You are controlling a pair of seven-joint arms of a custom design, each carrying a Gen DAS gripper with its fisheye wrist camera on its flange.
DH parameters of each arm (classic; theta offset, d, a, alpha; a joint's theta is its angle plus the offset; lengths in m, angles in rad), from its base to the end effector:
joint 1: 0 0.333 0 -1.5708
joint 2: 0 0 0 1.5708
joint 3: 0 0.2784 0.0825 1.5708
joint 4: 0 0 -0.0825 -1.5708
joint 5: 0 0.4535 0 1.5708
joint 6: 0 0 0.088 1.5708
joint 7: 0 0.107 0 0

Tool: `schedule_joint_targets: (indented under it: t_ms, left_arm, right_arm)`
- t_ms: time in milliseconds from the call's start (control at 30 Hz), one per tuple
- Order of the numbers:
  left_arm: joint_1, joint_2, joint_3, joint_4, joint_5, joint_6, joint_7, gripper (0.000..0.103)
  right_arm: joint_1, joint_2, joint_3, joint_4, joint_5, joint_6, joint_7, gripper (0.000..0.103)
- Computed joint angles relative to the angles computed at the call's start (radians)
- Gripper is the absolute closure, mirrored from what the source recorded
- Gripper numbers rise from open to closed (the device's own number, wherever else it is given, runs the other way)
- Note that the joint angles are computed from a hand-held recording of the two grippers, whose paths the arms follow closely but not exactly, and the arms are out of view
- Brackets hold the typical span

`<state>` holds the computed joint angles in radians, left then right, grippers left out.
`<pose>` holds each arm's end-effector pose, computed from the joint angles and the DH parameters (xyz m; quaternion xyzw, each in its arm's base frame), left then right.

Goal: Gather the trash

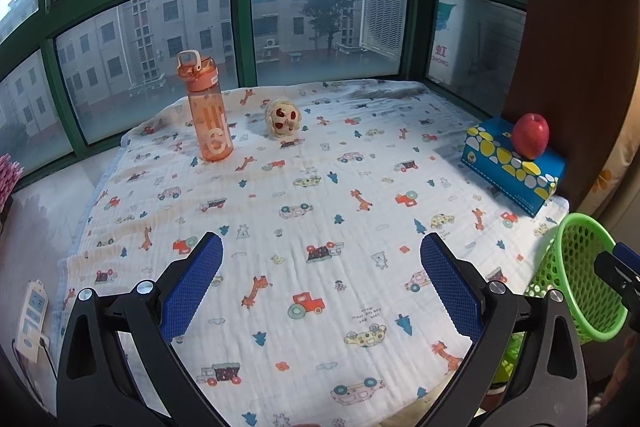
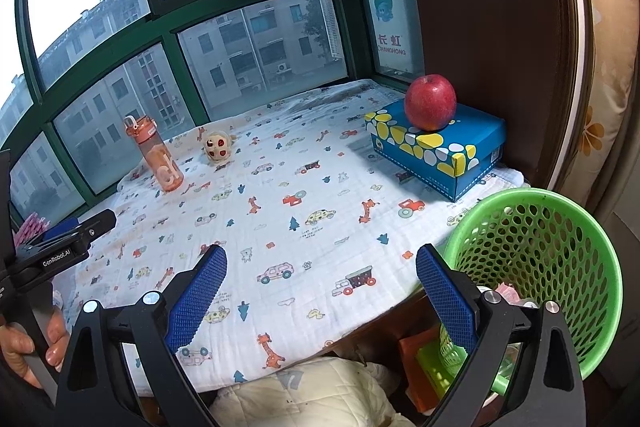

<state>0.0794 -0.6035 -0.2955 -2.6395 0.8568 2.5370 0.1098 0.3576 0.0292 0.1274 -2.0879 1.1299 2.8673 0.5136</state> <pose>0.4705 -0.1013 0.4118 -0.8063 0.4076 -0.2035 0.3773 0.5913 0.2543 0.3981 -0.7791 0.4381 -0.1153 0.4334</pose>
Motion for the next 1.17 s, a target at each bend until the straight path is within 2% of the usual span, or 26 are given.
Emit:
schedule_joint_targets:
  t_ms: [1167]
  left_arm:
    - [-0.017, 0.035, 0.007, 0.023, -0.005, -0.039, -0.029, 0.005]
  right_arm:
    - [-0.007, 0.012, 0.004, 0.011, -0.017, -0.022, 0.015, 0.011]
